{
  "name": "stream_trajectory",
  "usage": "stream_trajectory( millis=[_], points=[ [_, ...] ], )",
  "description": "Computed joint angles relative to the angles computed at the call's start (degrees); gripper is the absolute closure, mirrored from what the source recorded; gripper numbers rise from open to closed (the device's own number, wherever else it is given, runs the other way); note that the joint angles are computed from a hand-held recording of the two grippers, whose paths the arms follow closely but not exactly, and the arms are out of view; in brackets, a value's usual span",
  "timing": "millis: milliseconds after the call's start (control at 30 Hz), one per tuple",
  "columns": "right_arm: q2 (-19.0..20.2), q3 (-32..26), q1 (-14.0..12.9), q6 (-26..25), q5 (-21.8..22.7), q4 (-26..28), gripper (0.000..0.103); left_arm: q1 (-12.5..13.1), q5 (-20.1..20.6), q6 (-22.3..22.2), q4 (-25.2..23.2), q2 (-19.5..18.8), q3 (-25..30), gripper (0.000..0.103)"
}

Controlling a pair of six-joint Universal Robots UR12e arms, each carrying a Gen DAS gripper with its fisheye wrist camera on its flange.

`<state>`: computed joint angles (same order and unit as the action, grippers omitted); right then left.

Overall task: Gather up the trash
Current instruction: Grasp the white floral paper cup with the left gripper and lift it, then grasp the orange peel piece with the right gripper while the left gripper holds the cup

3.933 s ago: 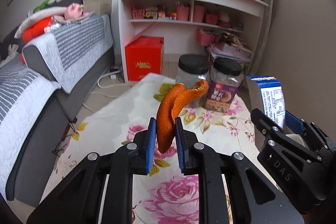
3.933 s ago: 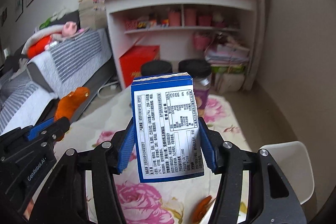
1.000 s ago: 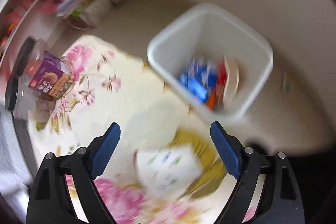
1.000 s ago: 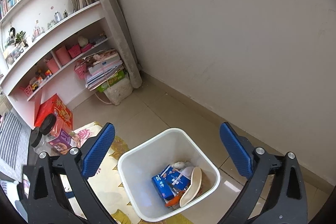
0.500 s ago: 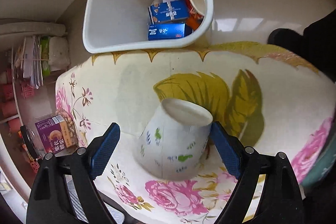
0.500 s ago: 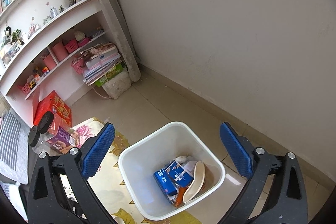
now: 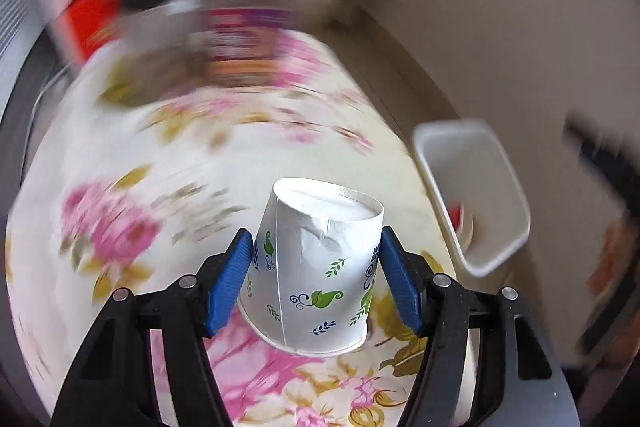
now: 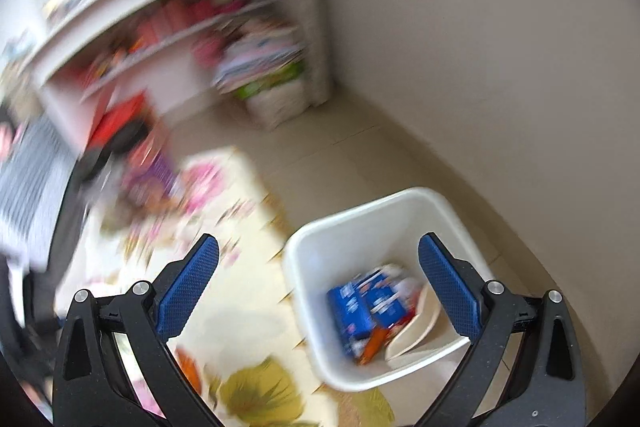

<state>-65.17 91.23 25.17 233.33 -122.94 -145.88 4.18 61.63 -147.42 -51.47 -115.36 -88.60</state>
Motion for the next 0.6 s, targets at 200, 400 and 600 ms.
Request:
stream_trajectory(
  millis=[200, 400, 600],
  points=[
    [6.7, -8.5, 1.9, -11.8, 12.6, 7.1, 0.008, 6.5, -2.8, -14.1, 8.2, 2.7, -4.5, 0.039],
    [13.6, -16.8, 4.2, -17.3, 17.5, 16.7, 0.024, 9.7, -4.0, -18.5, 13.0, 4.7, -7.0, 0.039],
    [15.6, -18.3, 3.2, -13.5, 23.5, 19.5, 0.059, 11.0, -2.8, -16.9, 17.9, 6.1, -9.0, 0.039]
  ],
)
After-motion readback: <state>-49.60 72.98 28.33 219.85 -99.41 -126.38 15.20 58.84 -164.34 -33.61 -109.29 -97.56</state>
